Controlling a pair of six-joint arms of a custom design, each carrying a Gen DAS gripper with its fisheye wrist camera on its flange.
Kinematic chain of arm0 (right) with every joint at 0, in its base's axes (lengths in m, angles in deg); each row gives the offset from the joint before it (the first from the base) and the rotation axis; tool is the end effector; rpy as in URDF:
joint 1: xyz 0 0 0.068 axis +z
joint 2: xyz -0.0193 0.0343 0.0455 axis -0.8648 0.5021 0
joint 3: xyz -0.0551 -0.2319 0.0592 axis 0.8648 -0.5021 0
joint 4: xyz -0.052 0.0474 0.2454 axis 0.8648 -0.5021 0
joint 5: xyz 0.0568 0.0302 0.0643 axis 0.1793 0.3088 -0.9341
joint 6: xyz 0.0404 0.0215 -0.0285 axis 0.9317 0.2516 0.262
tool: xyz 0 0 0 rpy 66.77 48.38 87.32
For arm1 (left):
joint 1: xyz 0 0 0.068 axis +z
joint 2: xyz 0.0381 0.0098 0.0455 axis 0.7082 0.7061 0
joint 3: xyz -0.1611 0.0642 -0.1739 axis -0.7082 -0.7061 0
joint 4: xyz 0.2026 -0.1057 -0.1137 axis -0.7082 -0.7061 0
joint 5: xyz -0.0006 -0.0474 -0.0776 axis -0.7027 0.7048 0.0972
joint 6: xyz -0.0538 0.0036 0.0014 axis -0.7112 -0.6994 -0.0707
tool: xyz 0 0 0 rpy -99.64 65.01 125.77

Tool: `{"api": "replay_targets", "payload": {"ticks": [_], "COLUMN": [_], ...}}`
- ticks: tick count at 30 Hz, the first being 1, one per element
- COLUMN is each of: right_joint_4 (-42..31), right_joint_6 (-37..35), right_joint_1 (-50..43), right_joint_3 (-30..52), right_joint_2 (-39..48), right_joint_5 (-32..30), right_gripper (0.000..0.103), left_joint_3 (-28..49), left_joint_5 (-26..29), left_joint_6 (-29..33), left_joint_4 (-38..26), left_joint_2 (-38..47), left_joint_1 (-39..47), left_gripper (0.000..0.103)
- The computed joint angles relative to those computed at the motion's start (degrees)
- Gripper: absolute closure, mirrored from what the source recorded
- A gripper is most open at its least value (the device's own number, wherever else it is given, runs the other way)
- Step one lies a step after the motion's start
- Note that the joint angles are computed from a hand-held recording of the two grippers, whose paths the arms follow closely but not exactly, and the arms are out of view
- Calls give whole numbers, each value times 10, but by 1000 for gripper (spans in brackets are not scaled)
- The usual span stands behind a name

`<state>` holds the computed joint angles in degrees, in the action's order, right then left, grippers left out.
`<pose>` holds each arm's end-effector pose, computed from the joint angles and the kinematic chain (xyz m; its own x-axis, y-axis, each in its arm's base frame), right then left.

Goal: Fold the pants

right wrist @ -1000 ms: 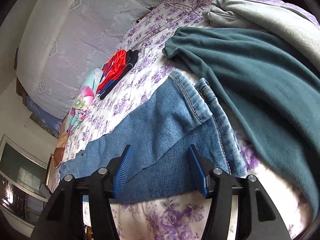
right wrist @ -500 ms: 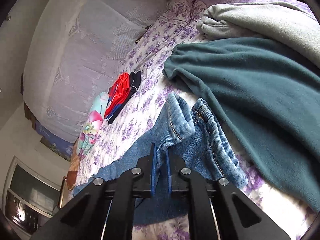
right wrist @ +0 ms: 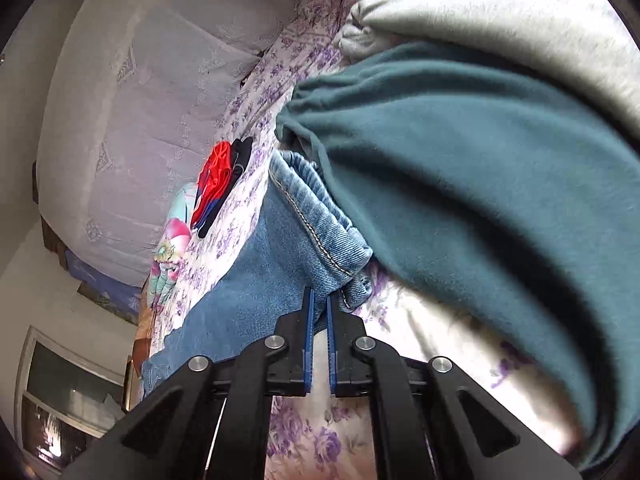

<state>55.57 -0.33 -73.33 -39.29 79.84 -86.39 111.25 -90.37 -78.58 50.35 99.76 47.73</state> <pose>0.3155 -0.0504 0.1486 -0.7340 0.4827 -0.4777 -0.0242 0.6844 0.7287 0.2025 0.0122 0.1711 -0.5351 -0.1579 -0.8299 -0.1834 0.9807 -0.0683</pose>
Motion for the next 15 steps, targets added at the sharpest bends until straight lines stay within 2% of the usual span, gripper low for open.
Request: {"api": "replay_targets", "payload": {"ticks": [2,4,7,9,10,12,13,14,15], "right_joint_4": [4,1,8,15,18,20,-2,-50,-112], "right_joint_6": [-27,-60,-89,-111,-121,-144,-165,-189,-212], "right_joint_1": [6,32,100,162,193,244,265,286,299], "right_joint_3": [-22,-23,-3,19,33,59,85,126,181], "right_joint_2": [-61,-97,-110,-93,-79,-40,-9,29,87], "right_joint_5": [57,85,101,129,147,164,167,174,179], "right_gripper": [91,91,91,90,86,51,45,38,37], "left_joint_3": [-2,-3,6,10,16,28,34,39,46], "left_joint_5": [6,14,52,50,31,-16,-30,-21,14], "left_joint_6": [-6,-26,-51,-56,-53,-36,-29,-26,-24], "left_joint_4": [-7,-31,-69,-78,-82,-86,-83,-80,-69], "left_joint_2": [-10,-41,-98,-134,-141,-128,-103,-67,-4], "left_joint_1": [6,9,13,4,-7,-16,-8,16,60], "left_gripper": [20,17,9,6,5,5,5,5,5]}}
